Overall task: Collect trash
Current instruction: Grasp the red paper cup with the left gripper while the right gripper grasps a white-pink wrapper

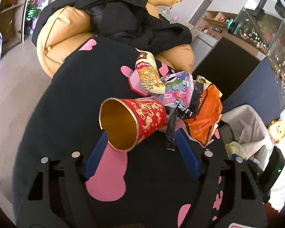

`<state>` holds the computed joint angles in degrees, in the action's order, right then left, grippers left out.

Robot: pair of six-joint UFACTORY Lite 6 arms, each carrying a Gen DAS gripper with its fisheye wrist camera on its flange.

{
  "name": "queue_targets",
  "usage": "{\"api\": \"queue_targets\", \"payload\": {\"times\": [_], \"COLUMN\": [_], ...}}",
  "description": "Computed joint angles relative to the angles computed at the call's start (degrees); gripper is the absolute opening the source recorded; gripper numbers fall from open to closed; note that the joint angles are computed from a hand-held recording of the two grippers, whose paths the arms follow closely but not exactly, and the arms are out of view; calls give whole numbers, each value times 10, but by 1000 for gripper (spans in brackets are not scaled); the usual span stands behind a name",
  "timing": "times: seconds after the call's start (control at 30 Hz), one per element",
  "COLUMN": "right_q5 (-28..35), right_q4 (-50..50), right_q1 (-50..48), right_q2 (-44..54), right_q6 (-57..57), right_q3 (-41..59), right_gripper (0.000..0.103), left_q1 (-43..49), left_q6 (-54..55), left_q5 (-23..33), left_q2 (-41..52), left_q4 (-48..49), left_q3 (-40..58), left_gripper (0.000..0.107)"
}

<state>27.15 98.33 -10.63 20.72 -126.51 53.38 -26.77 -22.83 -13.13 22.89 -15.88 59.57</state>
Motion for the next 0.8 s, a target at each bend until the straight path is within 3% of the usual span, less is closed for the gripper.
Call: {"api": "queue_targets", "payload": {"times": [0.13,0.2,0.27,0.37,0.5,0.6,0.7,0.8], "right_q5": [-41,-26,6,41,-20,-57,-87,-192], "right_q4": [7,30,35,-33,-47,-77,-120,-164], "right_q1": [29,36,40,49,133,193,247,314], "right_q2": [4,-4,-15,-13,7,38,76,118], "right_q6": [14,-4,5,101,163,216,266,306], "right_q3": [11,9,10,44,117,176,233,284], "right_gripper": [62,62,62,62,60,48,43,42], "left_q1": [-5,3,10,11,-18,-42,-51,-50], "left_q6": [98,70,46,22,174,214,186,113], "left_q5": [5,10,19,11,-15,-37,-52,-67], "left_q2": [29,45,60,36,-35,-89,-122,-149], "left_q4": [-99,-73,-48,-38,-201,-252,-237,-171], "left_q3": [40,61,84,63,-7,-74,-125,-172], "left_gripper": [61,53,30,10,6,6,6,6]}}
